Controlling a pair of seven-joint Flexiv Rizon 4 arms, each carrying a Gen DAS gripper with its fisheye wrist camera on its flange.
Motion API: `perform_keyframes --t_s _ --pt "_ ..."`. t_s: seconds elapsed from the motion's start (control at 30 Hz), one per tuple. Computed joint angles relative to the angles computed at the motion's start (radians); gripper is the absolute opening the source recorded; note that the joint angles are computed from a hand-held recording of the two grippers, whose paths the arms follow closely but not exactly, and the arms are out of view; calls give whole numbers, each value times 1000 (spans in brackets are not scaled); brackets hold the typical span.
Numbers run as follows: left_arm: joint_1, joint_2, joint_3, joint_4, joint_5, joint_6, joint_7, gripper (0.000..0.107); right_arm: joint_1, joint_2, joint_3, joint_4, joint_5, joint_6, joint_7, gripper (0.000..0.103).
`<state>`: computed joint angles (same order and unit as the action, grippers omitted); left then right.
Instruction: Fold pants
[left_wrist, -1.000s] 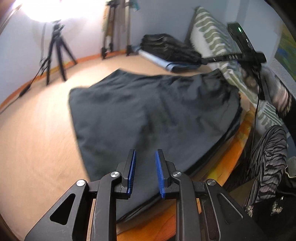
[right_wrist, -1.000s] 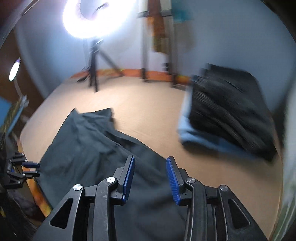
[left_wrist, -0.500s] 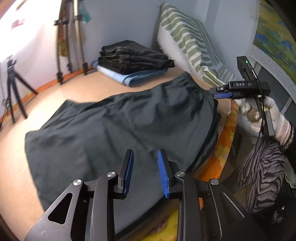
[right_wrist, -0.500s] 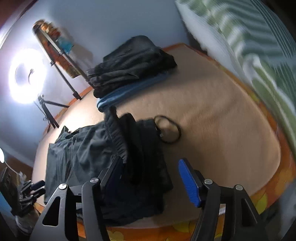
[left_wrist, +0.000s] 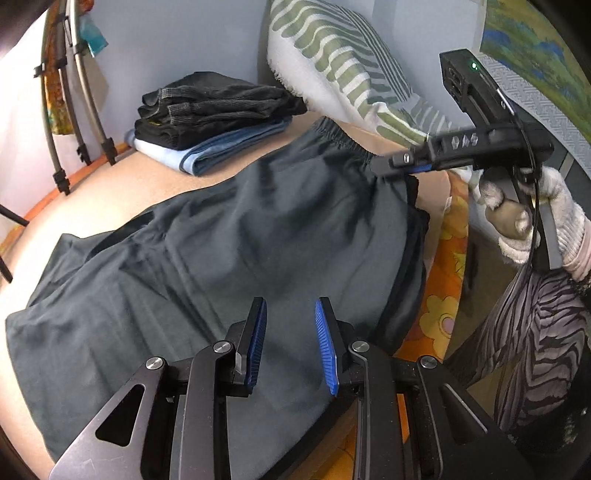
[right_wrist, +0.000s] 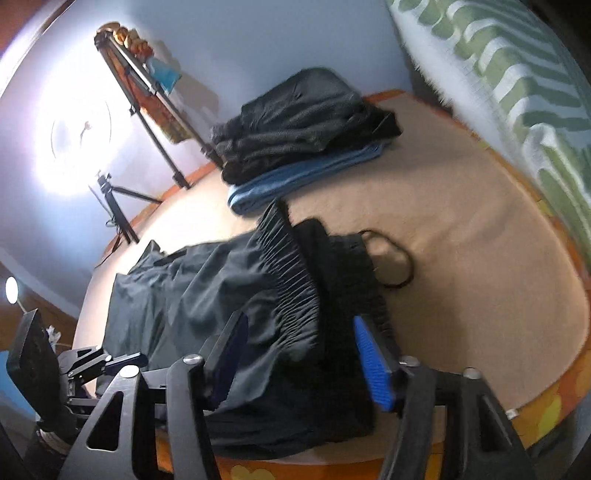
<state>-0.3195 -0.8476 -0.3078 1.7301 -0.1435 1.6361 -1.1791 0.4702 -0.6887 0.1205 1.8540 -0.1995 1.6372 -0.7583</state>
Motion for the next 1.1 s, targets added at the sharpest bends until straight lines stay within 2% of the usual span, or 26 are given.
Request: perform_keyframes --t_s 0.03,0.07,0.13,0.2,0.23,0.27,0.33,0.37,0.43,0.47,0.5,0.63,0.73,0.8,0.87,0.93,0.97,1.03,1.1 --pt "-1 1 4 1 -1 1 -2 25 18 2 -22 0 -27 -29 24 34" --pt "-5 4 14 4 -3 6 -8 25 43 6 -44 2 -12 -51 16 24" --pt "8 8 4 13 -2 13 -11 25 57 16 -59 26 -8 -38 32 23" --pt "21 9 -7 19 1 21 -12 25 119 43 -139 80 -3 3 60 23" --pt "20 9 -4 17 -1 20 -15 25 128 48 -154 93 -11 7 59 23" --pt "23 6 -8 12 -3 15 -16 25 110 46 -137 91 -14 -2 50 25" --pt "29 -1 -19 1 -7 12 -20 25 16 29 -33 86 -2 27 26 33" --pt "38 -8 -37 -6 -8 11 -18 25 -9 24 -6 90 8 55 21 38" --pt "46 -18 -61 -18 -3 13 -9 25 3 26 -26 120 50 131 38 65" --pt "44 -24 -71 -29 4 8 3 25 17 28 -43 132 66 151 44 69" --pt "36 -27 -71 -37 9 6 11 25 22 32 -51 145 76 164 50 69" --pt "-16 -54 -57 -96 15 -18 41 26 -61 9 40 152 77 189 53 70" --pt "-47 -80 -42 -145 3 -46 54 31 -101 -17 93 153 85 226 79 81" --pt "-58 -94 -39 -166 -8 -64 58 31 -186 -62 188 139 52 266 102 81" --pt "-64 -106 -41 -183 -17 -81 66 31 -206 -80 208 127 11 249 126 81" --pt "-75 -112 -32 -193 -20 -90 71 31 -159 -73 161 123 7 258 109 78" --pt "-77 -113 -30 -193 -22 -91 73 31 -151 -74 150 118 0 263 104 71" --pt "-79 -116 -29 -194 -29 -95 74 31 -74 -54 71 118 29 255 101 58" --pt "-78 -116 -29 -192 -32 -103 78 31 -24 -37 24 125 47 248 89 54"
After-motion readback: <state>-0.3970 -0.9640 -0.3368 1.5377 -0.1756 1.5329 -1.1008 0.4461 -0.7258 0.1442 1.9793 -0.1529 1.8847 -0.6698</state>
